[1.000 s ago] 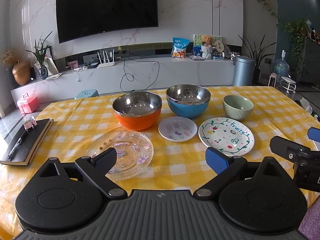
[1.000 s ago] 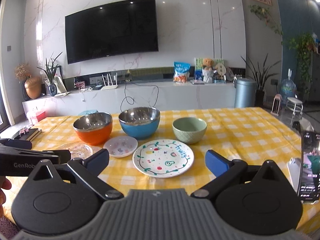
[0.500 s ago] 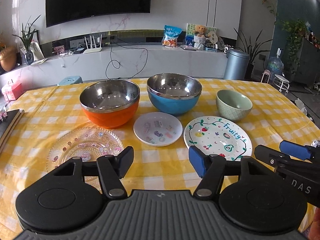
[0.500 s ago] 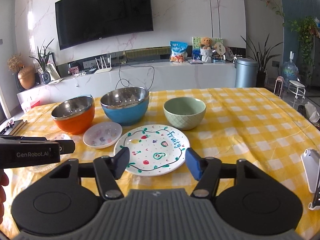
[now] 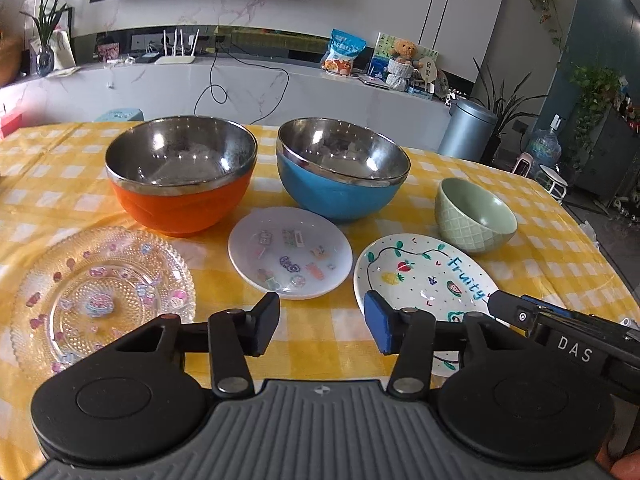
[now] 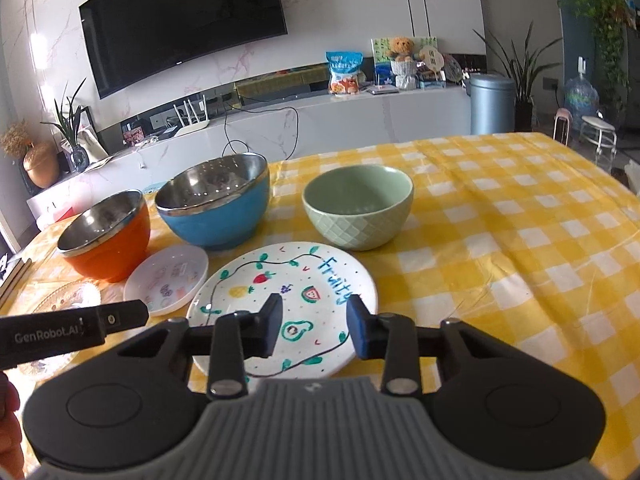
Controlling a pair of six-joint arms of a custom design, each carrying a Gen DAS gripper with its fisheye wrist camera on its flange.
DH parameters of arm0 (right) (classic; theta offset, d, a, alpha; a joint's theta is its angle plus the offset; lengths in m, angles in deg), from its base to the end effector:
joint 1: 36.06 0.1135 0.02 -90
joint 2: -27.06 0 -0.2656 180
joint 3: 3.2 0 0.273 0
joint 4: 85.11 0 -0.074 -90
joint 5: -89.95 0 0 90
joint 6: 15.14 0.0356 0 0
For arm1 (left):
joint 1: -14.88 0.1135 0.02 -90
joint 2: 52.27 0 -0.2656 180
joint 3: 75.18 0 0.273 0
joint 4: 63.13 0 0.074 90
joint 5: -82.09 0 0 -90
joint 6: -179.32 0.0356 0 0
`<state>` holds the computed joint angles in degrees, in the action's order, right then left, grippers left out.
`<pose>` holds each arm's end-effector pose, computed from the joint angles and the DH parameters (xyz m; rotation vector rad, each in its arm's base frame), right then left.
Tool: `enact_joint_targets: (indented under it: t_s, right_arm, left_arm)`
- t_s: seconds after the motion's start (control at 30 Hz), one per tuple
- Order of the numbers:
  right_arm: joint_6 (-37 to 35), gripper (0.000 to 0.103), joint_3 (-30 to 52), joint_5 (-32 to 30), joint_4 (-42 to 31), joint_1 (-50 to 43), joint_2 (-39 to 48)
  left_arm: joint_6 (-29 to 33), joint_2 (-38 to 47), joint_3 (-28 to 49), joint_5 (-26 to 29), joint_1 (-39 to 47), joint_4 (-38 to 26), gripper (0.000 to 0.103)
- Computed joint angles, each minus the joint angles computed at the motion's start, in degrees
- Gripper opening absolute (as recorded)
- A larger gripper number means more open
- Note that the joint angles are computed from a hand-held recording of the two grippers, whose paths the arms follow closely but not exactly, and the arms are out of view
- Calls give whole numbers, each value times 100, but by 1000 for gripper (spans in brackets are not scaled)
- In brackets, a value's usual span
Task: Organize plates and bowls
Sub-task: 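Move both grippers to the white 'Fruity' plate rim and grasp it, then lift the 'Fruity' plate and carry it toward the clear glass plate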
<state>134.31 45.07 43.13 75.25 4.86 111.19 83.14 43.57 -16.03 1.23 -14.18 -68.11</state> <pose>0.2205 0.1589 0.1354 0.6208 2.1270 -0.0327 0.3010 -0.1737 0.1420 0.5456 2.2738 -0.4954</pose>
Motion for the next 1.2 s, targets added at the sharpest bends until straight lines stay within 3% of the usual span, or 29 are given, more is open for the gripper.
enact_joint_targets:
  t_s: [0.33,0.47,0.83,0.97,1.2]
  right_arm:
    - [-220,27,-194,-374,445,-801,191]
    - [-291,22,-456,-702,860,-1098,137]
    - [-267,21,-911,-1407,1880,-1547,83]
    - [-165,10,-990,-1675,2132,-1659,108]
    - [-116,10,-947,-1603,2058,-1613,120]
  left_arm:
    - [-427,614,519,398,-80,-164,48]
    - [-551,818,683,523,-73,-224,41]
    - [-768,1077,950,595,-155,-216,37]
    - [-770,1122,1007,630,-192,-232,31]
    - [-679,1142,1056,541,-225,-282,25]
